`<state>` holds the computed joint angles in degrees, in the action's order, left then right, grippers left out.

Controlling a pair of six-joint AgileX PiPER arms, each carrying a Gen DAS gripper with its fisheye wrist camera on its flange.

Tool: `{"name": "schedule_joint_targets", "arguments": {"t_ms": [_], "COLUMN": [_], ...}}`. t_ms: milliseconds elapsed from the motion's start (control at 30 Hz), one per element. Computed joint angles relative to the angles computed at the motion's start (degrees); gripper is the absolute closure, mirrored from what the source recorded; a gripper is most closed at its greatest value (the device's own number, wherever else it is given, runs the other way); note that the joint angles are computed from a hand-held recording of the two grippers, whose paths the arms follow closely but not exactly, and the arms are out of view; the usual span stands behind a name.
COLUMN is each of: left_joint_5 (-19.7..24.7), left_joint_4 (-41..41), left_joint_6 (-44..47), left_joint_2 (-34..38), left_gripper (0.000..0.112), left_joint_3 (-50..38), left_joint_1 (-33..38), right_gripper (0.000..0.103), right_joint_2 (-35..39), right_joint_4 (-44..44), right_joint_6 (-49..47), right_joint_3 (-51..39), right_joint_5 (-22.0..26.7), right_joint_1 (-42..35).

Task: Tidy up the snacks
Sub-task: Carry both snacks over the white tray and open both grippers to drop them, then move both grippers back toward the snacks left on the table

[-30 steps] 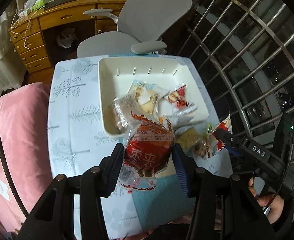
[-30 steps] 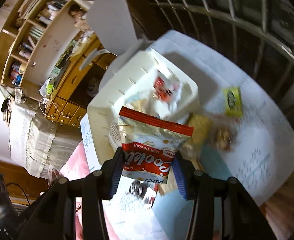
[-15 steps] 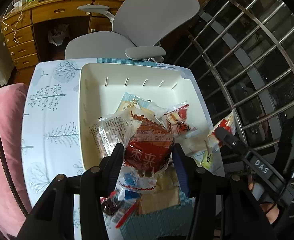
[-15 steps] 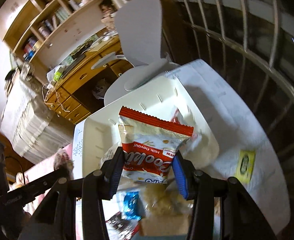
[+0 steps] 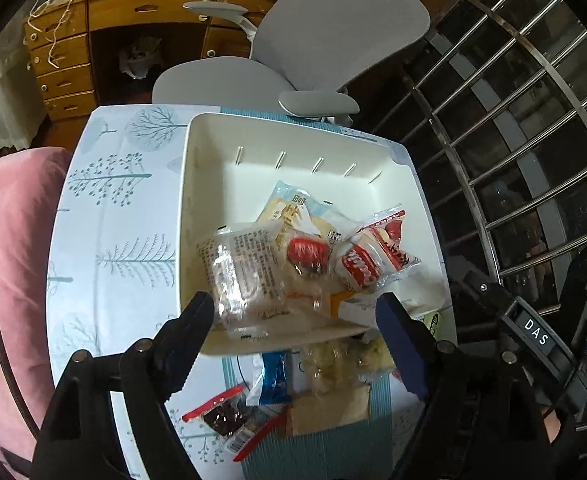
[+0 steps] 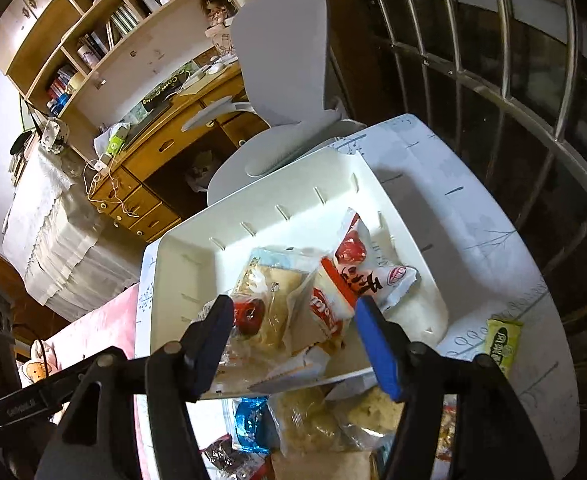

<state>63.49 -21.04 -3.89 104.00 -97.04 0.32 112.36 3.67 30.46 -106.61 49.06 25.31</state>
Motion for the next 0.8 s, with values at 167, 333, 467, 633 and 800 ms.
{"name": "schedule_joint_targets", "arguments": {"t_ms": [167, 333, 467, 633, 800], "left_joint_5": [-0.7, -0.1, 0.9, 3.3, 5.7], "left_joint_4": [-0.9, -1.5, -1.3, -1.1, 0.3], "left_joint_6": [1.5, 3.6, 4.9, 6.5, 6.7], "left_joint_2": [-6.5, -14.4, -20.7, -28.5, -32.5], "left_gripper": [0.030, 0.030, 0.030, 0.027, 0.027], "left_joint_3": [7.2, 15.6, 21.8, 29.4, 35.1], "left_joint_1": [0.3, 0.1, 0.0, 1.3, 1.5], "right_gripper": [0.039, 0.039, 0.039, 0.039, 0.039], "right_joint_2": [-5.8, -13.9, -19.4, -25.6, -29.9], "right_joint_4": [-4.1, -8.9, -13.0, -18.4, -23.2], "right_joint_6": [3.4, 9.7, 16.2, 26.0, 35.4], "right_joint_3": [6.1, 16.3, 24.0, 33.2, 39.9], "right_joint_5": [-1.6, -4.1, -4.9, -5.2, -3.2], "right_joint_1": [1.9, 4.8, 7.7, 12.9, 18.6]}}
